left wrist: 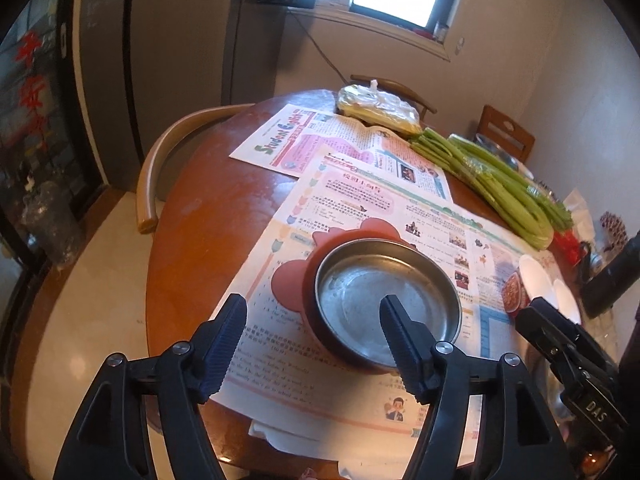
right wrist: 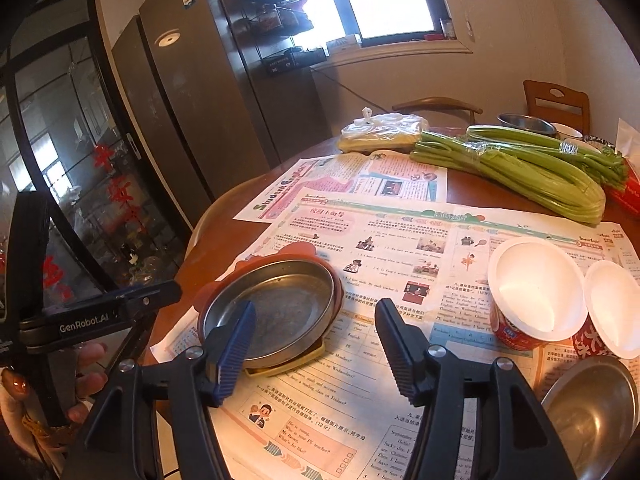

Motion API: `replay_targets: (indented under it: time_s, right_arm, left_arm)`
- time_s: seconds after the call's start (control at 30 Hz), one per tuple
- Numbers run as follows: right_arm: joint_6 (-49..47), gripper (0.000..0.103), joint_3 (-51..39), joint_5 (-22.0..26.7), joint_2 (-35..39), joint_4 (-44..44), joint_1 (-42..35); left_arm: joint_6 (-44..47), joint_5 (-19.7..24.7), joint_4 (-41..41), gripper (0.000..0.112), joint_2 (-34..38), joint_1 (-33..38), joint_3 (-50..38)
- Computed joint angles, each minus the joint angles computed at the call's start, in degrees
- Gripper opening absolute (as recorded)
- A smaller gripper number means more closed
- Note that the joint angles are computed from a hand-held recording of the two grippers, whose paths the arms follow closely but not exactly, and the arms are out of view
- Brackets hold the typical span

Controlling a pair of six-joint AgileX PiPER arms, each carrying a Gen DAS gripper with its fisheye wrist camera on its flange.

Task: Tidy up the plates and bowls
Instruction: 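Grasp the steel tray rim again with the left tool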

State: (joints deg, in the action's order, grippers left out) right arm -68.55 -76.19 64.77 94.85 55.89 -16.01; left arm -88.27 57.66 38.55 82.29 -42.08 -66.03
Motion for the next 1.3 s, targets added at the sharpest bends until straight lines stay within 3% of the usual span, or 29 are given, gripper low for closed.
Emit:
replay_targets:
  time_s: [0.1,0.3,0.5,0.77,1.17,1.3]
  right_arm:
    - [0.7,0.062,-0.2,-0.4,0.4,-1.1,0.4]
    - [3.8,0.062,-0.4,-2.1,2.4,-3.3,2.6]
    - [6.3,0.062,-0.9,-4.1,4.7,-6.2,5.4]
    - [9.6,0.062,-6.1,-3.6,9.7,-8.3,8.5]
    - [10.7,0.062,-6.9,-4.1,12.8,-10.0,11.4]
    - [11.8,0.062,-7.3,-3.8,13.6,-10.6,12.7]
  left_arm:
    - [-0.8,-2.5,-1.2,0.071,-0.8,0.9,2.3]
    - [0.3,-11.5,-3.8,0.072,0.1,4.1,6.1]
    - [5.9,-19.7,-8.5,0.072,2.9,7.8,6.0]
    - [9.4,-21.9,-11.4,0.072,7.2,10.1,4.1]
    - [11.0,-26.2,-11.9,0.072,5.6,13.8,7.8]
    - [15.6,-28.6,-16.1,0.072,6.1,16.2,8.7]
